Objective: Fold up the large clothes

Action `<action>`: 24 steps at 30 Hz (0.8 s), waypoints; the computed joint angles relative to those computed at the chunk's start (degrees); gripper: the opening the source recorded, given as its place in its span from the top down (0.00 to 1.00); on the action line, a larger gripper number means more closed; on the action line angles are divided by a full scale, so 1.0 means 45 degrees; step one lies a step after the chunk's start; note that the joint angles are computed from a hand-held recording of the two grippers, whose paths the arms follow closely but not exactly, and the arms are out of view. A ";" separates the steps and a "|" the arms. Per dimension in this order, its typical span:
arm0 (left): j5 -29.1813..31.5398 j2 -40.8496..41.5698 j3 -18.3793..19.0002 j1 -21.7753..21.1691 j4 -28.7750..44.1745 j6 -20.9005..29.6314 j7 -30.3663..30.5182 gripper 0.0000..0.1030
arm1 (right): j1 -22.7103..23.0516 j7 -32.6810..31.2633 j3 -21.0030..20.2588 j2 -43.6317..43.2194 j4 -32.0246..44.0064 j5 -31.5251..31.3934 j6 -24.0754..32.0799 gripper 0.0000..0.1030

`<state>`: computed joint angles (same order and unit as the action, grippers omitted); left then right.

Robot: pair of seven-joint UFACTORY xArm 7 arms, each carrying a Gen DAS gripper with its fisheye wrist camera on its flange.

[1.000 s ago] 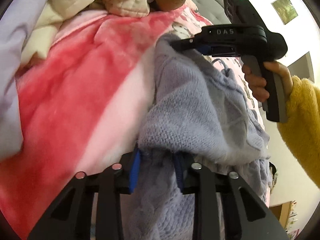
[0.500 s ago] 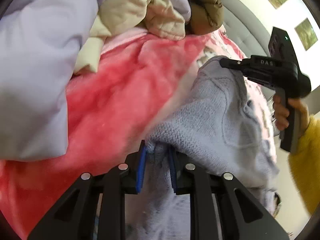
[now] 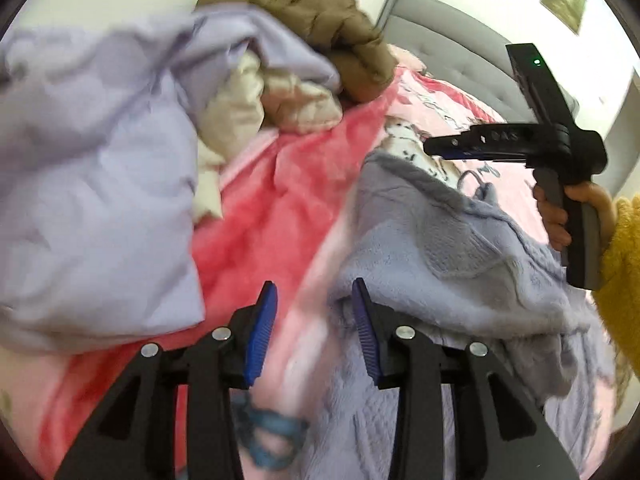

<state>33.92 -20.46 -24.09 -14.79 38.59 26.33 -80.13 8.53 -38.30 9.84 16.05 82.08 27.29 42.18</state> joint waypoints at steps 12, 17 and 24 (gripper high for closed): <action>-0.0132 0.4311 0.1495 -0.1129 0.2692 -0.1158 0.2055 0.63 | 0.0190 0.0412 -0.0637 -0.2095 -0.4185 -0.0193 -0.0558 0.61; -0.0517 0.4622 0.2204 -0.1886 0.3077 -0.0401 0.2612 0.63 | 0.0062 0.0683 -0.0547 -0.1756 -0.4255 0.0067 -0.0909 0.60; 0.2734 0.4033 0.1862 -0.2362 0.3698 0.0422 -0.0445 0.63 | -0.0240 0.0851 -0.1145 -0.5042 -0.6903 0.2256 -0.3740 0.47</action>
<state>46.23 -2.31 -15.71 -25.43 55.24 28.23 -82.14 7.45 -34.47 4.69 -6.64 51.01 37.44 25.35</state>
